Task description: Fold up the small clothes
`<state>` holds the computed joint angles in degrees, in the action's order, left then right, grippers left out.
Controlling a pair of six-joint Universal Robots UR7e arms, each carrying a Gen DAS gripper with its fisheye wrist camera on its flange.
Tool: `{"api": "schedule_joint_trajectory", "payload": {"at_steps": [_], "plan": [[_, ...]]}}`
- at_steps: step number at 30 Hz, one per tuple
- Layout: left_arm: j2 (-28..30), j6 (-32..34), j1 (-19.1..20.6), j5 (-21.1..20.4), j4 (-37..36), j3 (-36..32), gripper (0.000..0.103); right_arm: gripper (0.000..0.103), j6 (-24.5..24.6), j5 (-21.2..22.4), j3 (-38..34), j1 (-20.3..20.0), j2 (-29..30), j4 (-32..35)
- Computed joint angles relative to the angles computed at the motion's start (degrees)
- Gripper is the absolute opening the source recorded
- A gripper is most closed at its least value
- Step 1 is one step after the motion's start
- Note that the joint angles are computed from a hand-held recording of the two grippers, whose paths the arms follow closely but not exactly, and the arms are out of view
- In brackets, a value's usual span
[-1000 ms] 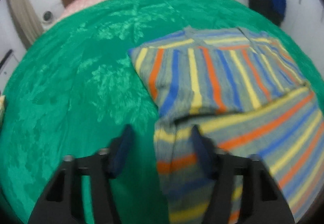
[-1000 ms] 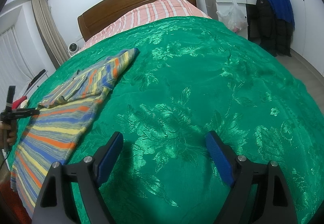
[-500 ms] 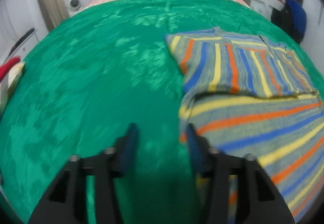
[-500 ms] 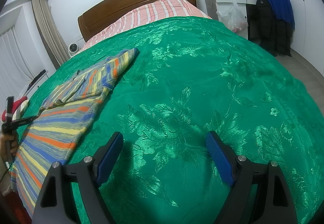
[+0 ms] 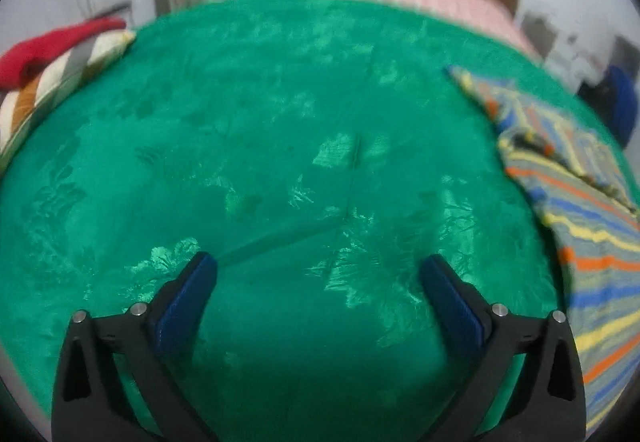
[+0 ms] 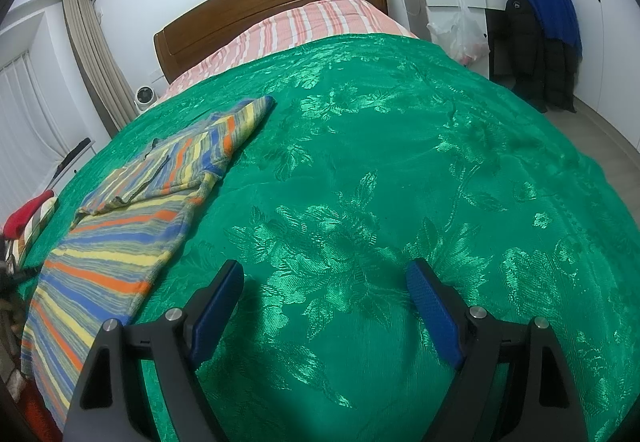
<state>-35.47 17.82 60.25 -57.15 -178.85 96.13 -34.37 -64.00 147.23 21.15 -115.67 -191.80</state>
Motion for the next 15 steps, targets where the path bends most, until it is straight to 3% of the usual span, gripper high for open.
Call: {"api": "schedule_joint_trajectory", "payload": {"at_steps": [3,15], "plan": [[1.1,0.4,-0.9,2.6,-0.6,-0.4,0.103,0.083,0.0,-0.2,0.0,0.1,0.0,-0.1],[0.3,0.7,-0.9,2.5,-2.2,1.1,0.103,0.083,-0.1,-0.3,0.1,0.0,0.0,-0.3]]}}
